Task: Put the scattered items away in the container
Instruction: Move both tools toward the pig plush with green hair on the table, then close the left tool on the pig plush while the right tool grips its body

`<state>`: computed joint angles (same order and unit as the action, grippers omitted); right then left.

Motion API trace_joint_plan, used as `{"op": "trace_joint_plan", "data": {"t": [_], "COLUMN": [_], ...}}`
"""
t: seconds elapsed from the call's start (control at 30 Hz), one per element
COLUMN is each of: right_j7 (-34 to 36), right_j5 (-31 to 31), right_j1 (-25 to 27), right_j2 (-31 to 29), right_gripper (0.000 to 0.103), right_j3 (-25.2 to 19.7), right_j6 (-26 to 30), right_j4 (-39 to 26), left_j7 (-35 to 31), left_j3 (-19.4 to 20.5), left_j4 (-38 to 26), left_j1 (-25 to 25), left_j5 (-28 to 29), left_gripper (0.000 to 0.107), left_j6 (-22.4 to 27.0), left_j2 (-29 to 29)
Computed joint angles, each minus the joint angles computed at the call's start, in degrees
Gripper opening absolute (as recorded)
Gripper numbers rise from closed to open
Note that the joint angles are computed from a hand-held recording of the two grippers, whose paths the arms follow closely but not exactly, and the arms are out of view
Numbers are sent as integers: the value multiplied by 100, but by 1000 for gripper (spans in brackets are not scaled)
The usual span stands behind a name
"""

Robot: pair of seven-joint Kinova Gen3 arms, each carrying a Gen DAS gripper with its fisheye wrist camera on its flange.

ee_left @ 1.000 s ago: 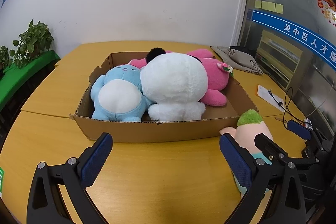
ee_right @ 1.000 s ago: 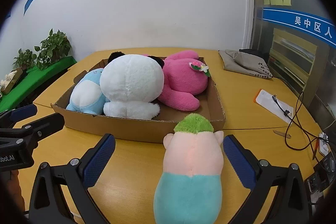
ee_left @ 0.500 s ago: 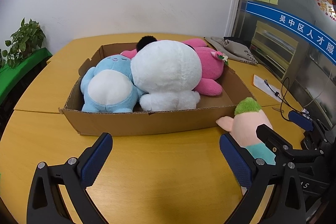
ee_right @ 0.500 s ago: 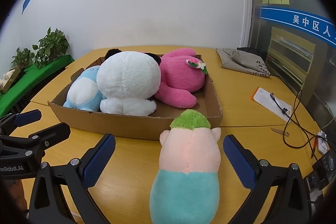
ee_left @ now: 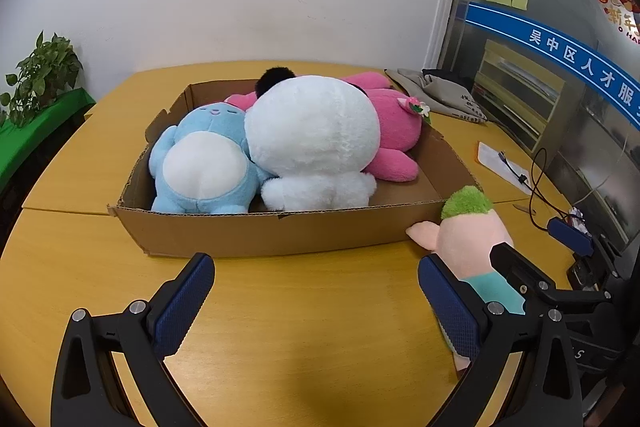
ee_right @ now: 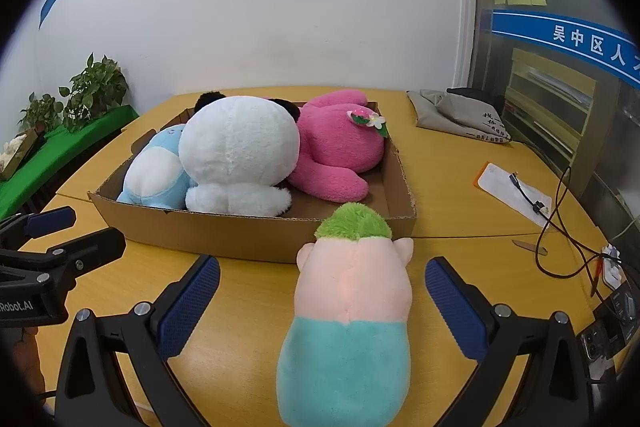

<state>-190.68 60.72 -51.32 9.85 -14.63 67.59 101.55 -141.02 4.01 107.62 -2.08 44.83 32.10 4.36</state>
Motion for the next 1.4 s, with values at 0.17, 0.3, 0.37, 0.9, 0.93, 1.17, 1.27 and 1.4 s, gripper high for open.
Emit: {"op": "trace_joint_plan", "data": {"t": [0.17, 0.3, 0.37, 0.9, 0.93, 1.17, 1.27, 1.4], "right_j7": [-296, -763, -840, -1105, -1126, -2355, -2405, -1881], "right_j5": [-10, -174, -358, -98, -46, 1102, 1511, 2114], "right_j1": [2, 113, 260, 911, 773, 530, 474, 801], "right_j2": [-206, -472, -591, -662, -662, -835, -931, -1109], "right_gripper": [103, 103, 103, 84, 79, 69, 69, 69], "right_j3": [-102, -229, -272, -290, -218, -529, -620, -436], "right_j6": [35, -86, -389, -2739, -2675, -2261, -1931, -2071], "right_j4": [376, 843, 1070, 2011, 2016, 2339, 2267, 1989], "left_j7": [302, 419, 491, 1103, 1065, 776, 518, 600], "left_j3": [64, 346, 354, 1009, 1018, 1013, 1004, 974], "left_j4": [-452, -1070, -1425, -2987, -2944, -2641, -2664, -3485], "left_j1": [56, -112, -20, 802, 792, 570, 439, 470], "left_j5": [-381, -457, -444, -1253, -1250, -1019, -717, -627], "left_gripper": [103, 103, 103, 91, 86, 78, 78, 78], "left_j6": [540, 1429, 1866, 2890, 2854, 2665, 2498, 2488], "left_j2": [290, 787, 1105, 2708, 2668, 2027, 1682, 1779]}}
